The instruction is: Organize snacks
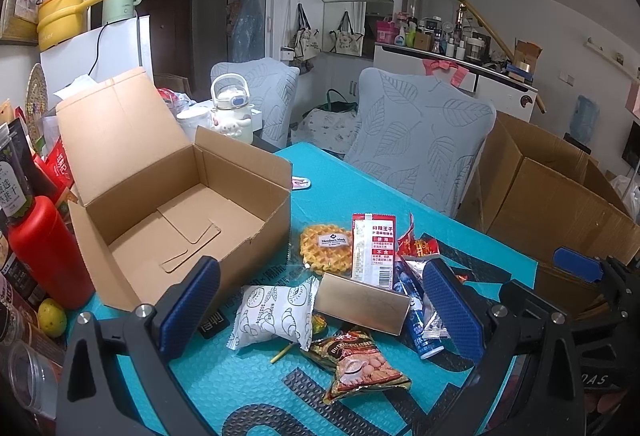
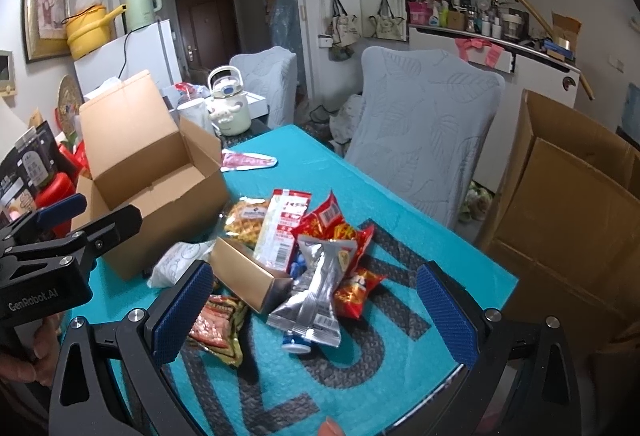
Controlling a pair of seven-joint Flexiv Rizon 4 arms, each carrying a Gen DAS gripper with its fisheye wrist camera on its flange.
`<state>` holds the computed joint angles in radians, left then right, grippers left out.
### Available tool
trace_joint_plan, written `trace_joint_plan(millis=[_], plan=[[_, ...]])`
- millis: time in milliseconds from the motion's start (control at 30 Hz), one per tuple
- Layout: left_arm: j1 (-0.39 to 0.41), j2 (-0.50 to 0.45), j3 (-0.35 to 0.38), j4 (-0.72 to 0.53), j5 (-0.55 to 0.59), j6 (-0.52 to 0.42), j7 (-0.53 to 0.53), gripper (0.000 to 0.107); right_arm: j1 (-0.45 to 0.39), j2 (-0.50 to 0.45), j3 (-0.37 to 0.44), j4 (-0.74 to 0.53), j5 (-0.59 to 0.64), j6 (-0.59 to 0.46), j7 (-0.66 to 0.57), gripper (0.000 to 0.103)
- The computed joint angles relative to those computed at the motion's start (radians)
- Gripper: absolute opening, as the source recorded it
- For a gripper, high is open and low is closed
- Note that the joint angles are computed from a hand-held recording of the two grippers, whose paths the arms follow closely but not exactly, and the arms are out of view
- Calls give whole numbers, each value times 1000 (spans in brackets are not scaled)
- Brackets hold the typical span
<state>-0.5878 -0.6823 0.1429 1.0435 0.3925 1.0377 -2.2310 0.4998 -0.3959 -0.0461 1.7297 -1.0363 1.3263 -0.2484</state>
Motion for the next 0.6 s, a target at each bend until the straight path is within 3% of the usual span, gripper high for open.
trace_joint_plan(millis=[600], plan=[[-5,12,-7,9,4,7,16,103,-8,23,3,26,-53,-7,64,103]])
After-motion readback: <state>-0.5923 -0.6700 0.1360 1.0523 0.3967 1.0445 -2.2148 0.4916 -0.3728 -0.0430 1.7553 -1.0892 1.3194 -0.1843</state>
